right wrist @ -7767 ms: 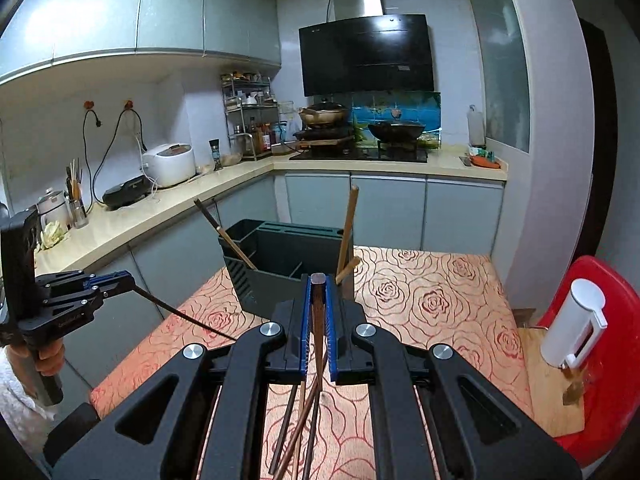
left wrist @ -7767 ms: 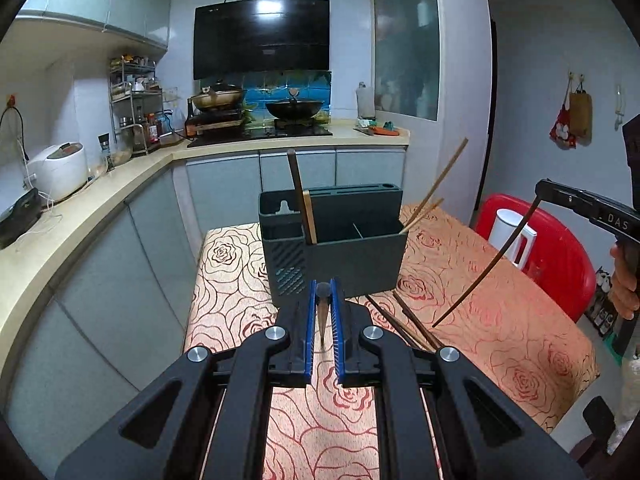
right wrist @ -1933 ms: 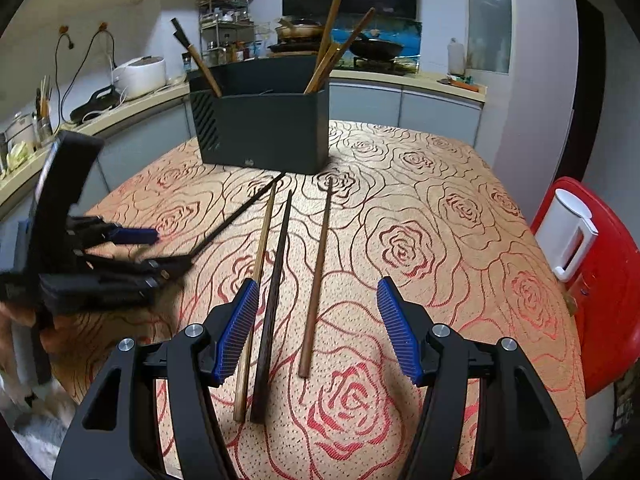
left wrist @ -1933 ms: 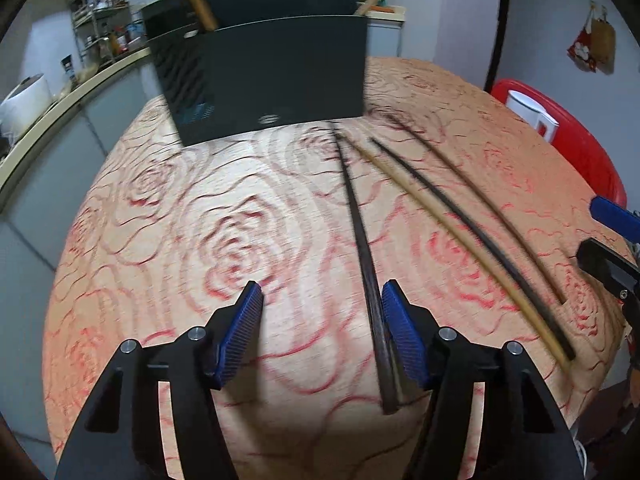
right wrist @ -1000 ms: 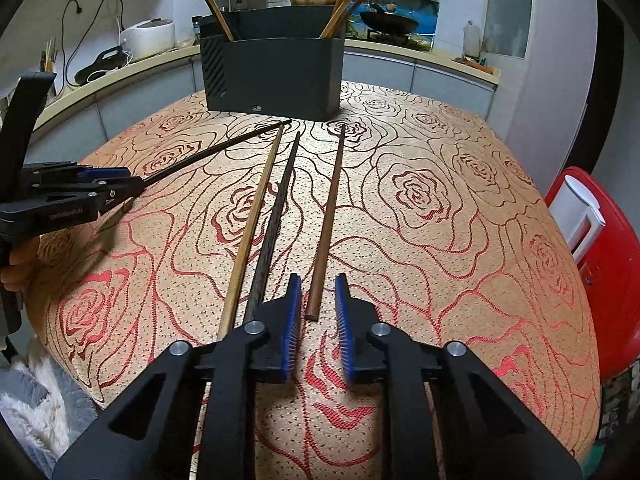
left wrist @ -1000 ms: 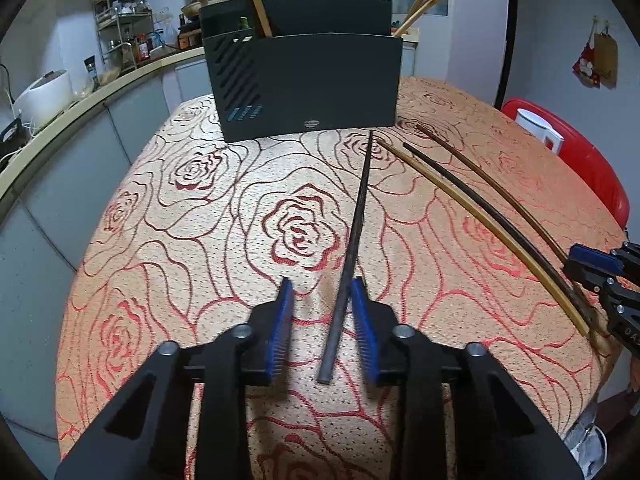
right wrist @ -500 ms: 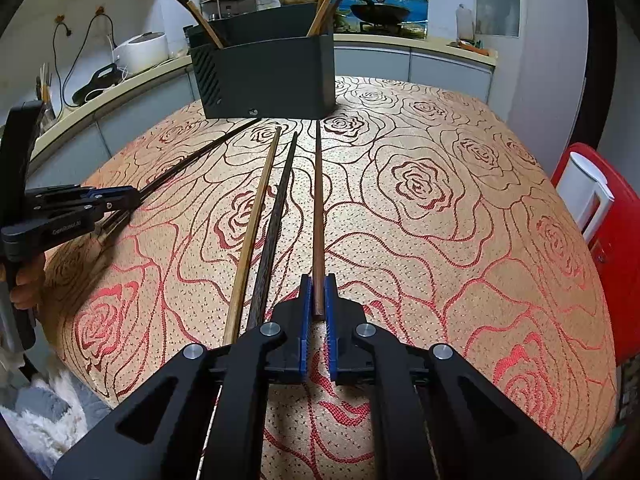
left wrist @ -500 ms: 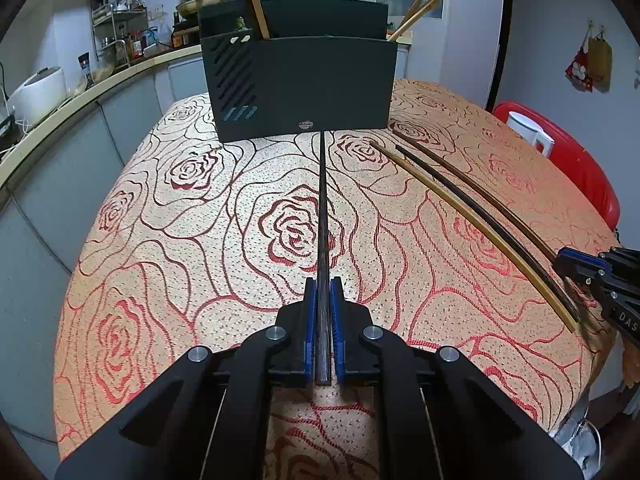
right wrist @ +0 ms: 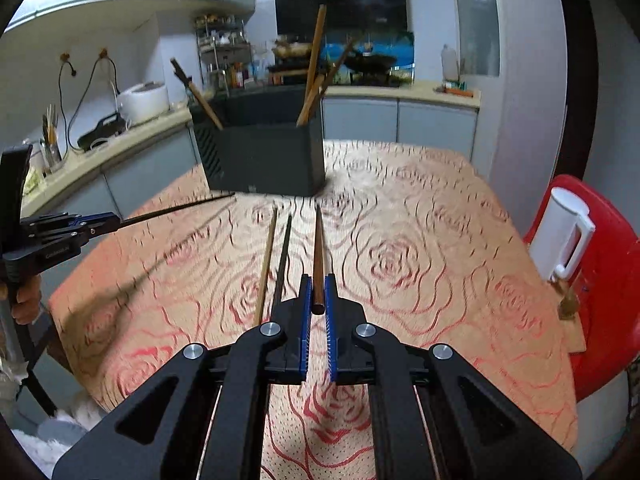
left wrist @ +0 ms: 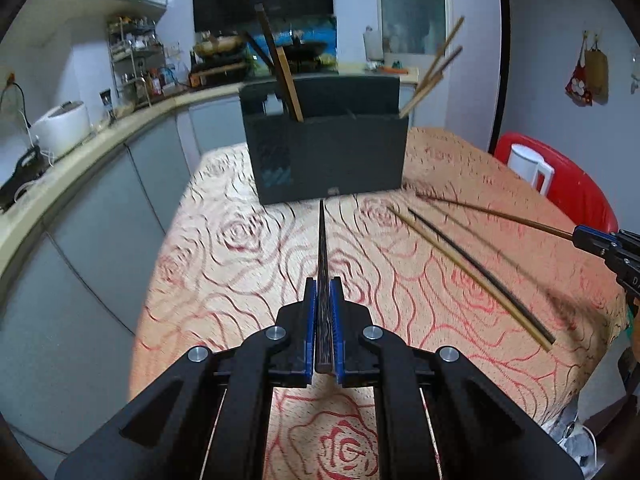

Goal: Organize utensils
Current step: 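Lift both held chopsticks and carry them over the black caddy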

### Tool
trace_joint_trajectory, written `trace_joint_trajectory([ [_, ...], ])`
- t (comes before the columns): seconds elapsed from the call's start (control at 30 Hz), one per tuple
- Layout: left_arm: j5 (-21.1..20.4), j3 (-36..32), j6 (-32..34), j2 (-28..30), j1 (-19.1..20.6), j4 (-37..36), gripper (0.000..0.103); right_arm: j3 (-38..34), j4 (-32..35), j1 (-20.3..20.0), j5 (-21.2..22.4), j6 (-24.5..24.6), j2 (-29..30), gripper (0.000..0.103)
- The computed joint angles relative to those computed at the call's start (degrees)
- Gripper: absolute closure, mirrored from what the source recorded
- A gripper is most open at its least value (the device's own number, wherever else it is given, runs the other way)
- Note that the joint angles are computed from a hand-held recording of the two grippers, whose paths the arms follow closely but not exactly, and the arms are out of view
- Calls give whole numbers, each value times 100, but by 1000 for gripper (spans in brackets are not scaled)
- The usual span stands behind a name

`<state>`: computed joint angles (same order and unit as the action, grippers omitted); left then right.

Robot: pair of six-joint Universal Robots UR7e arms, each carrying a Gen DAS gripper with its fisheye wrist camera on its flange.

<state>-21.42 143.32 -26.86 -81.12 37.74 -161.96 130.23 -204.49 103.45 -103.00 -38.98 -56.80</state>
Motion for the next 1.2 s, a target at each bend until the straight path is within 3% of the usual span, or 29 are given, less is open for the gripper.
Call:
trace_joint_trajectory([
  [0.17, 333, -10, 240, -247, -258, 5, 96, -77, -23, 128, 207, 35, -194, 96],
  [0.37, 669, -132, 944, -286, -482, -565, 96, -346, 88, 271, 556, 130, -391, 96],
  [0.8, 696, -679, 2597, -39, -582, -2055, 96, -938, 409, 550, 877, 186, -382, 96],
  [1.2, 514, -991, 2749, 182, -373, -2118, 96, -1254, 735, 683, 778, 270, -310, 96],
])
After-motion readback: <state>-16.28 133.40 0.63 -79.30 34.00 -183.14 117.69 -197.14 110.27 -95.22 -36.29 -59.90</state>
